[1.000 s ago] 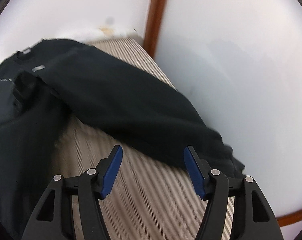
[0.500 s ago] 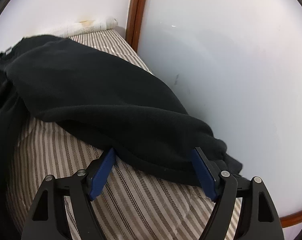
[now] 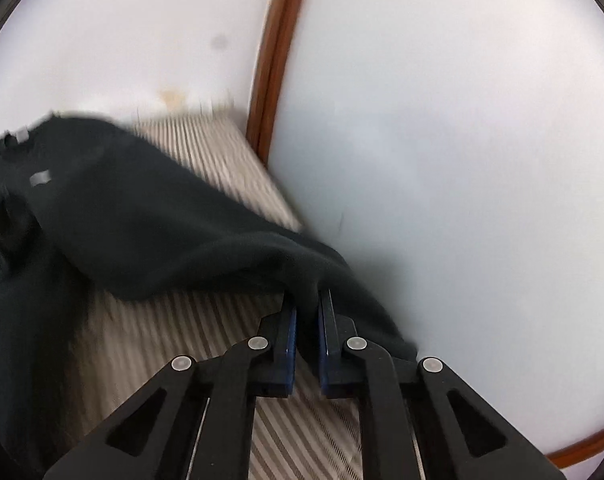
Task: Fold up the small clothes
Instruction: 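Move the right tool to the other sleeve and grasp its cuff, then lift and fold that sleeve across the sweatshirt body with the right tool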
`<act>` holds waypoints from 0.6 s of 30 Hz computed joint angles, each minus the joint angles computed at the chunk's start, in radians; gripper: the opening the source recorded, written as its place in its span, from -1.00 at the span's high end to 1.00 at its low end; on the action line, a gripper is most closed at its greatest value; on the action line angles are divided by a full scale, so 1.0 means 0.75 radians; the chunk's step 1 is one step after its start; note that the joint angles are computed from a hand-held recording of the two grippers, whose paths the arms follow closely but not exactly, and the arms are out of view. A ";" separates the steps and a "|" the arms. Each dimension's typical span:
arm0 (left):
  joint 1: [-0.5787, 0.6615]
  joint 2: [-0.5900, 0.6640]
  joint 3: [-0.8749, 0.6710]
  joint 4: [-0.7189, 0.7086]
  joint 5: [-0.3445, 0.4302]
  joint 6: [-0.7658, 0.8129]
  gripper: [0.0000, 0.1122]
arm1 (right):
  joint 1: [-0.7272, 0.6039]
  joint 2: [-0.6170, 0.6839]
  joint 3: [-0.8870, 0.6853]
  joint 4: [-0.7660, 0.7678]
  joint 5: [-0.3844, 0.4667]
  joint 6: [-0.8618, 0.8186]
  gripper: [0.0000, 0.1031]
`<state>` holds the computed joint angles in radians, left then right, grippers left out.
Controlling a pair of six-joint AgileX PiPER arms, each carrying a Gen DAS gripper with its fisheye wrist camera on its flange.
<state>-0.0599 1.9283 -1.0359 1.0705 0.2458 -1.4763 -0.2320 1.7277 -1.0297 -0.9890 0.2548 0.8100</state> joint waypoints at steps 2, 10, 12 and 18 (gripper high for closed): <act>0.009 -0.004 0.006 -0.014 -0.011 0.013 -0.44 | 0.065 -0.068 -0.028 0.017 0.004 -0.011 0.84; 0.024 -0.007 0.012 -0.018 -0.025 0.016 -0.44 | 0.532 -0.042 -0.404 0.019 0.083 -0.066 0.84; 0.022 -0.006 0.011 -0.010 -0.021 0.010 -0.44 | 0.643 0.056 -0.576 0.136 0.090 -0.204 0.84; 0.024 -0.003 0.011 -0.004 -0.024 0.007 -0.44 | 0.957 0.381 -1.014 0.487 0.167 -0.655 0.84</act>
